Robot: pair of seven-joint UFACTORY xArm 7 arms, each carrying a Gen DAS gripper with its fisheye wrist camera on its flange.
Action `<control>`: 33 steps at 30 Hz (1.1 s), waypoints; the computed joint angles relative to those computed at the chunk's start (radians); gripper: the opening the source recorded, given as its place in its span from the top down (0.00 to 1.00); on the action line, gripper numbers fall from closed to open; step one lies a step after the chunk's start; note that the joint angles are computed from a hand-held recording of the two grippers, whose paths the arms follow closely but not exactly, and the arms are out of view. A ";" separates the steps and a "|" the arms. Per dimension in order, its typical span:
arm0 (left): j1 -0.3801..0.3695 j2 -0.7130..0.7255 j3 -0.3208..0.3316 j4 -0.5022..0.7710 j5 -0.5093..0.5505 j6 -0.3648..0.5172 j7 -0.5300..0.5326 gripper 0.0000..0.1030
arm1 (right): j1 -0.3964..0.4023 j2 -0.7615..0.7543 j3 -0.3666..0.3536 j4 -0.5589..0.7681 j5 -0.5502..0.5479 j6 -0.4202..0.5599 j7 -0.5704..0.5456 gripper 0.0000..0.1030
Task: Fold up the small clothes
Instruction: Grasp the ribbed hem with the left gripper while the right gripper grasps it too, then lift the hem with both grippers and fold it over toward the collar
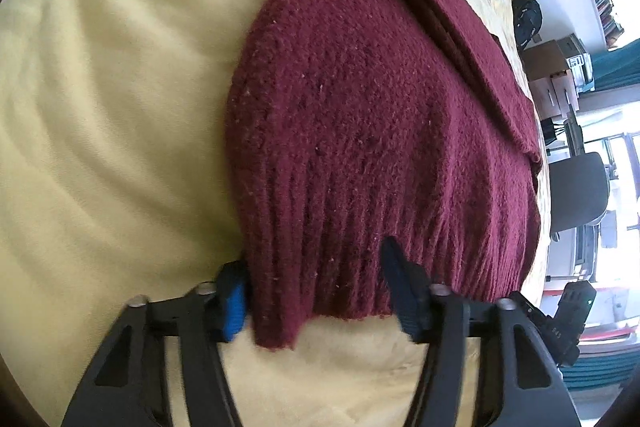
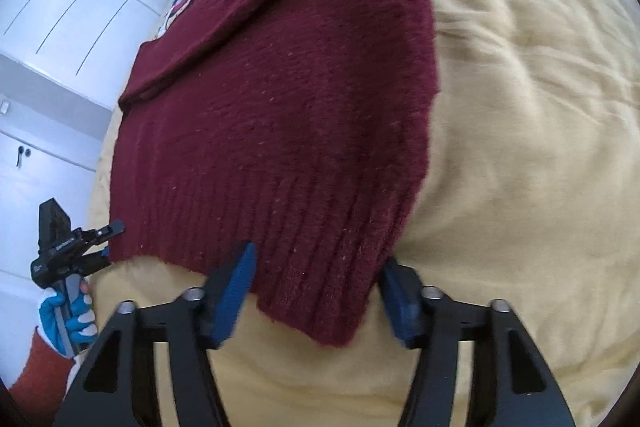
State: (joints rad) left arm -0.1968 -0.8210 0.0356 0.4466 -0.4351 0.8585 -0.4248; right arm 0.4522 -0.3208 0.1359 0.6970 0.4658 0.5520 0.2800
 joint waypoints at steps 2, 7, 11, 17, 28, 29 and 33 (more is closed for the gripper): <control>0.004 -0.016 0.012 -0.007 0.001 0.012 0.007 0.66 | -0.002 0.002 0.006 0.001 -0.013 0.004 0.007 0.51; 0.014 -0.056 0.023 -0.022 0.003 0.036 0.016 0.80 | 0.006 -0.021 -0.011 -0.022 0.023 -0.003 -0.001 0.75; 0.008 -0.064 0.017 -0.019 -0.005 0.033 0.022 0.89 | 0.013 -0.044 -0.021 -0.037 0.050 -0.018 -0.019 0.83; 0.016 -0.091 0.040 0.006 -0.011 0.035 0.036 0.90 | 0.005 -0.065 -0.014 -0.016 0.016 -0.020 -0.011 0.85; 0.033 0.010 0.096 0.206 -0.018 0.014 0.139 0.90 | -0.060 -0.054 -0.012 0.154 -0.117 -0.012 0.017 0.88; 0.031 0.032 0.097 0.233 -0.021 0.007 0.151 0.90 | -0.066 -0.037 -0.008 0.181 -0.130 -0.014 0.022 0.88; 0.013 0.141 0.102 0.344 -0.046 -0.031 0.205 0.90 | -0.091 0.042 0.003 0.294 -0.177 -0.036 0.042 0.89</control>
